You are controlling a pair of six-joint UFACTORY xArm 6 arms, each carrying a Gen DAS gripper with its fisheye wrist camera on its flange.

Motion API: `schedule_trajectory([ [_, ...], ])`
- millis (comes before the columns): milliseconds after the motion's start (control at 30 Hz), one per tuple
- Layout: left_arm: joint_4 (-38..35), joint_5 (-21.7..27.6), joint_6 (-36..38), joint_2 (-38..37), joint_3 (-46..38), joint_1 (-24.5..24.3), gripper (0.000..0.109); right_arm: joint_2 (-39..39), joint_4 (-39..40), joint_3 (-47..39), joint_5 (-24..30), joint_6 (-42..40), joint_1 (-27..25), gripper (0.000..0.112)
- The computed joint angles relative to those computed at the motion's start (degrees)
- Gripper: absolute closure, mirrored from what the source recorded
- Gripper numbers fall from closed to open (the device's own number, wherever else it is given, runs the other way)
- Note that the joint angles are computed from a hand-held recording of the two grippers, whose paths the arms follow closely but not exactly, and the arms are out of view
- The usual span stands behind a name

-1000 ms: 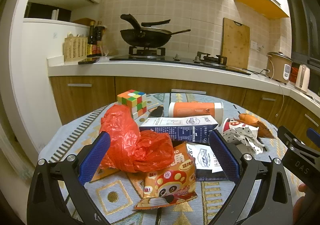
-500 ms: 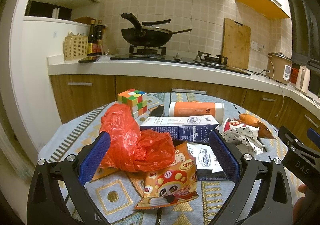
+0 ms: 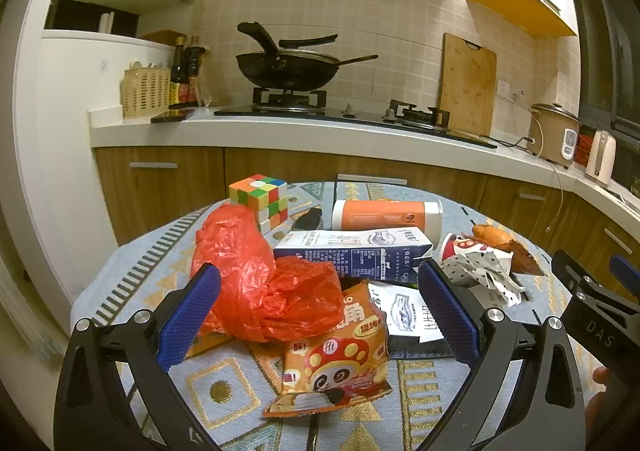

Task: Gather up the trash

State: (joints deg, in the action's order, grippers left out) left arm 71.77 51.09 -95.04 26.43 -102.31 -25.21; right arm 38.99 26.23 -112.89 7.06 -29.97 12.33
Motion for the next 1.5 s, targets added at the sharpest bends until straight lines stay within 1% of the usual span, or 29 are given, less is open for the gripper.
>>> schedule_trajectory([
  [333,0.0,-0.2,-0.6,-0.5,0.7,0.1,0.013,0.4,-1.9,-0.2,-0.1,2.0,-0.1,0.017],
  [433,1.6,-1.3,-4.2,-3.7,4.9,0.1,0.013,0.4,-0.5,-0.4,0.1,0.6,-0.1,0.017],
  [500,2.2,-1.0,-5.3,-6.3,8.3,-0.1,0.013,0.2,0.9,-0.2,-0.1,-1.1,0.1,0.017],
  [533,2.7,-0.6,-5.5,-7.6,9.9,-0.3,0.013,0.0,0.8,0.2,-0.1,-1.2,0.2,0.017],
  [567,2.4,0.0,-4.7,-9.0,11.4,-0.4,0.013,0.0,-1.5,0.3,0.2,0.4,0.1,0.017],
  [600,1.4,0.5,-3.3,-10.0,12.4,-0.3,0.013,0.1,-1.4,0.0,1.3,-0.1,0.1,0.017],
  [633,0.2,-0.2,-2.0,-11.3,13.7,0.2,0.013,0.3,-0.3,-0.9,3.2,-1.5,0.1,0.017],
  [667,-0.9,-1.6,-1.0,-12.3,14.7,0.9,0.013,0.7,0.7,-2.0,5.7,-2.8,0.0,0.017],
  [700,-2.3,-3.2,0.2,-13.2,15.5,1.8,0.013,0.9,0.0,-2.8,7.1,-2.2,-0.2,0.017],
  [767,-6.0,-5.9,2.0,-14.8,16.9,4.0,0.013,1.0,-3.1,-3.4,8.6,1.4,-0.7,0.017],
  [800,-8.2,-8.1,3.0,-15.4,17.5,5.5,0.013,1.2,-3.6,-4.4,10.2,2.2,-1.0,0.017],
  [833,-10.6,-10.1,4.4,-15.7,17.7,7.0,0.013,1.4,-1.8,-5.9,12.7,0.7,-1.3,0.017],
  [867,-12.2,-11.2,5.7,-15.7,17.7,8.0,0.013,1.3,-0.6,-6.3,13.6,-0.5,-1.5,0.017],
  [900,-15.4,-12.4,8.8,-15.3,17.1,9.2,0.013,1.3,-0.9,-6.9,14.1,-1.1,-1.6,0.017],
  [933,-19.8,-13.6,13.4,-14.3,15.9,10.4,0.014,1.4,-3.6,-7.5,14.0,0.0,-1.7,0.017],
  [967,-21.7,-14.6,15.7,-13.8,15.6,11.0,0.014,1.8,-5.6,-8.6,14.6,0.7,-1.8,0.019],
  [1000,-24.4,-15.4,19.1,-12.9,14.7,11.6,0.014,2.3,-5.2,-10.1,16.1,0.0,-2.0,0.021],
  [1033,-26.8,-15.1,22.1,-11.7,13.4,11.9,0.014,3.1,-3.3,-12.4,18.8,-1.3,-2.5,0.026],
  [1067,-28.7,-14.6,24.9,-10.3,11.9,12.1,0.015,3.8,-2.4,-14.3,21.1,-1.6,-2.9,0.028],
  [1133,-32.6,-15.1,29.6,-7.9,9.6,12.6,0.019,6.8,-1.1,-20.6,27.9,-1.4,-3.9,0.034],
  [1167,-33.5,-15.2,30.5,-7.1,9.0,12.7,0.023,8.4,-0.9,-23.8,30.7,-1.3,-4.3,0.038],
  [1200,-34.4,-15.6,31.5,-6.2,8.2,12.8,0.025,9.4,-0.5,-25.8,32.8,-1.6,-4.5,0.039],
  [1233,-34.9,-15.7,31.9,-5.8,7.8,12.9,0.026,9.9,-0.6,-26.9,33.7,-1.9,-4.6,0.042],
  [1300,-36.7,-15.3,33.2,-4.2,6.1,12.9,0.035,11.0,-0.9,-28.9,35.3,-2.9,-4.5,0.043],
  [1400,-38.9,-14.8,34.9,-3.1,4.8,12.9,0.044,13.7,1.1,-34.5,41.0,-4.4,-4.6,0.043],
  [1433,-39.8,-14.6,35.6,-2.5,4.2,12.9,0.046,13.2,1.9,-33.9,41.8,-5.3,-4.3,0.043],
  [1467,-40.2,-14.6,35.9,-2.2,4.0,12.9,0.054,11.4,2.7,-30.9,41.2,-6.5,-3.9,0.043],
  [1500,-39.8,-14.3,35.8,-2.1,3.8,12.8,0.064,10.2,3.2,-28.8,40.8,-7.5,-3.4,0.043],
])
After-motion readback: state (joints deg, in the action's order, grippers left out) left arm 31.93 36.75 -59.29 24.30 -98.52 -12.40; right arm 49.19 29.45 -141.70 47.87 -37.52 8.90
